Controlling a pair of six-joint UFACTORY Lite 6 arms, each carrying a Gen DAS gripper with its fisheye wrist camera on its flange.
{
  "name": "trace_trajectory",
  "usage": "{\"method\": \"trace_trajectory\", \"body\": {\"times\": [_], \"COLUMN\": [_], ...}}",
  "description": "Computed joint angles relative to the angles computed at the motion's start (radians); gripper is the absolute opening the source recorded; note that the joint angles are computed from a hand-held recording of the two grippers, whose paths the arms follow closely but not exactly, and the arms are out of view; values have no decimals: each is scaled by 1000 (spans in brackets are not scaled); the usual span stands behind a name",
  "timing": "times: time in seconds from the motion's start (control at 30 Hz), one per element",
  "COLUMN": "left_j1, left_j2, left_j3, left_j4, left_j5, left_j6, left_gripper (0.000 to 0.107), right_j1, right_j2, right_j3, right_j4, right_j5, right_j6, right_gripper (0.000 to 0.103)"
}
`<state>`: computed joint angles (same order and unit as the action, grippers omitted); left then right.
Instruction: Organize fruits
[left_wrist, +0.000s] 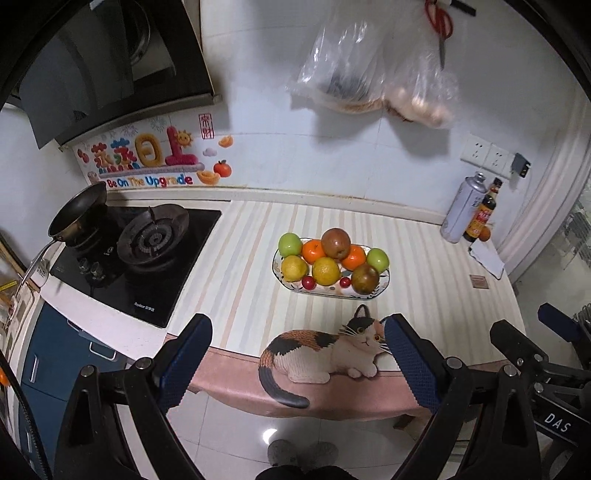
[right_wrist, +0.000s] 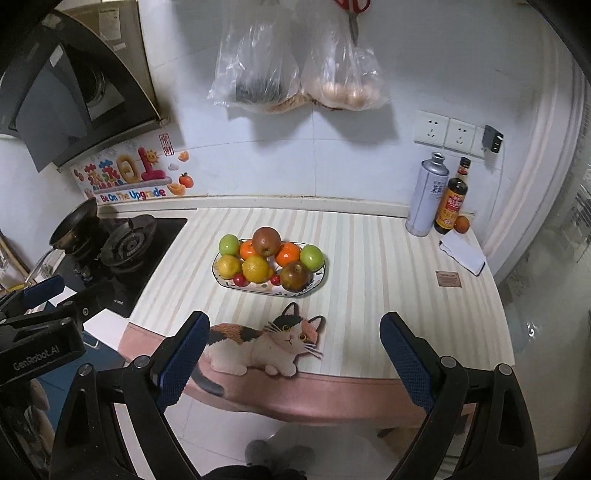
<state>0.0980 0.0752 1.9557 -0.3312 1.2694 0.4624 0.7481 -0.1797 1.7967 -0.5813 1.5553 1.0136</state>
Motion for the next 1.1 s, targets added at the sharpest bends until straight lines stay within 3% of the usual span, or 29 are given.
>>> {"method": "trace_trajectory", "body": {"times": [0.2, 0.53, 0.7, 0.97, 1.03, 1.1], "left_j1": [94, 176, 157, 46, 21, -12], "left_j2": [-49, -112, -91, 21, 51, 81], "left_j3": [22, -15, -9, 50, 65, 73], "left_j4": [-68, -130, -111, -31, -11, 22], "left_j5": [78, 97, 83, 8, -14, -52], "left_j6": [81, 181, 167, 81, 65, 41], "left_gripper": [96, 96, 96, 96, 103, 103], "right_j1": [225, 354, 286, -36, -113, -165], "right_j2": [33, 44, 27, 36, 50, 68], "right_j3": [123, 151, 95, 17, 1, -6], "right_j4": [-113, -153, -128, -3, 20, 32], "right_j5": [160, 220, 158, -40, -92, -127], "right_j6": [135, 241, 209, 31, -19, -55], "right_gripper": [96, 96, 101, 101, 101, 101]}}
